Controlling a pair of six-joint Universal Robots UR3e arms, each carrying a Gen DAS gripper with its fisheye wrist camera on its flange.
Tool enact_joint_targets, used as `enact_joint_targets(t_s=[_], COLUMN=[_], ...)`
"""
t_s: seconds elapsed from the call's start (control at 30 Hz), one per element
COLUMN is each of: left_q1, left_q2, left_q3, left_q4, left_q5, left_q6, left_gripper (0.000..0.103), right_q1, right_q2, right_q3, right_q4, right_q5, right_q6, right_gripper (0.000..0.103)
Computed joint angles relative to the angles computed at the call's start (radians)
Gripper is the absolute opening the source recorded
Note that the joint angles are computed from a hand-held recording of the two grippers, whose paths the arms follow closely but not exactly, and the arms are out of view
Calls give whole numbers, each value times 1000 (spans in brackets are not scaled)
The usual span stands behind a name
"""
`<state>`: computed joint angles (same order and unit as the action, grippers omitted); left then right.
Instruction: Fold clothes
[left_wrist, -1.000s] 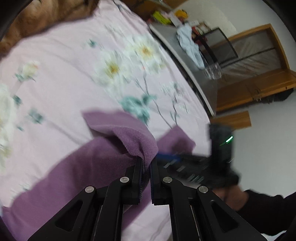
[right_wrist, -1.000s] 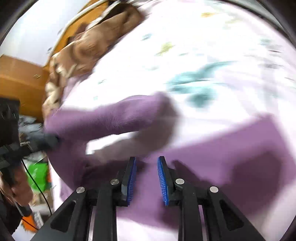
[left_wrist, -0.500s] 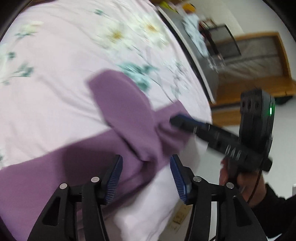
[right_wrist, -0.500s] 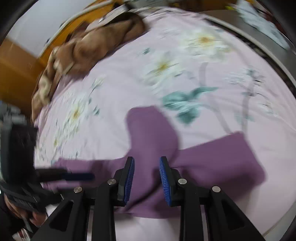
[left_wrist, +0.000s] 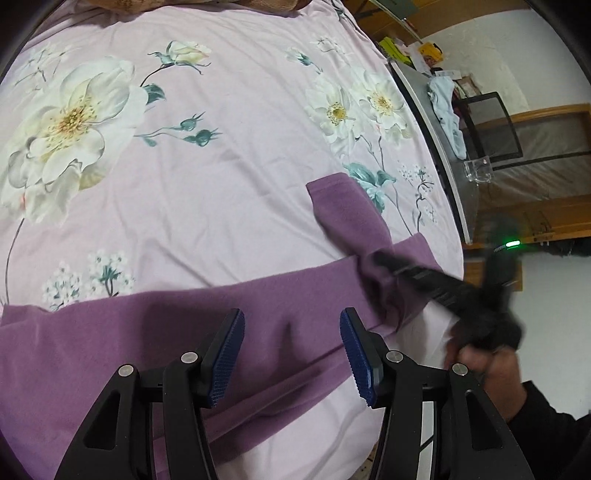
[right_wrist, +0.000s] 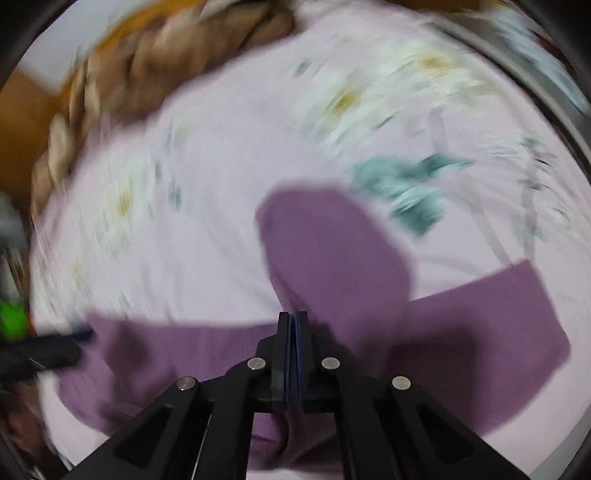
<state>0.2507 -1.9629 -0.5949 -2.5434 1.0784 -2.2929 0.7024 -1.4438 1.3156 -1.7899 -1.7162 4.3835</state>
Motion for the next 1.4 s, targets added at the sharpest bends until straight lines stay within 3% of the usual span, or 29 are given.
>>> enact_joint_targets(t_s=[0.1,0.2,0.3,0.4,0.5,0.6,0.67,0.73,0.83,0.93,1.0,1.07,1.13,1.2,1.3,1.4], left_q1=[8,12,2,-11,-40,-76,-89,-99,-96,-89,-87,-84,-85,-94,-109,-131], left_q2=[9,20,34,61,86,98,99,96,90,92,94,102,107,111,114,115], left_q3=[-10,-28,-54,-105,-186,-241,-243,-231,-207,-206,-215,-228,-236,-239,-234,-228], left_q4=[-12,-17,-9,24,93,146,148,145,132,134,139,137,131,121,103,95], left_q5=[10,19,32,43,54,62,55,52,48,51,59,62,66,69,68,68], left_q6=[19,36,47,51,22,-16,-27,-40,-48,-50,-51,-49,-43,-34,-18,-5], left_gripper=[56,56,56,56,56,56,56,56,56,56,56,56,56,56,56,56], right_q1=[70,131,175,231,201,78,-13,-65,-82,-79,-91,-94,-73,-32,65,138], right_q2=[-161,-323,-386,-375,-346,-325,-265,-153,47,165,175,86,-79,-231,-428,-575], right_q3=[88,252,323,270,205,221,204,111,-88,-209,-191,-96,59,175,343,543], right_q4=[54,120,163,233,253,132,64,83,186,293,297,239,134,89,95,26], right_q5=[-147,-145,-110,-143,-164,-123,-41,37,71,48,47,29,-17,-83,-163,-150], right_q6=[253,551,698,756,661,396,182,-1,-211,-311,-335,-263,-112,80,473,761], right_gripper=[2,3,5,10,20,23,26,26,28,28,11,8,8,8,7,11])
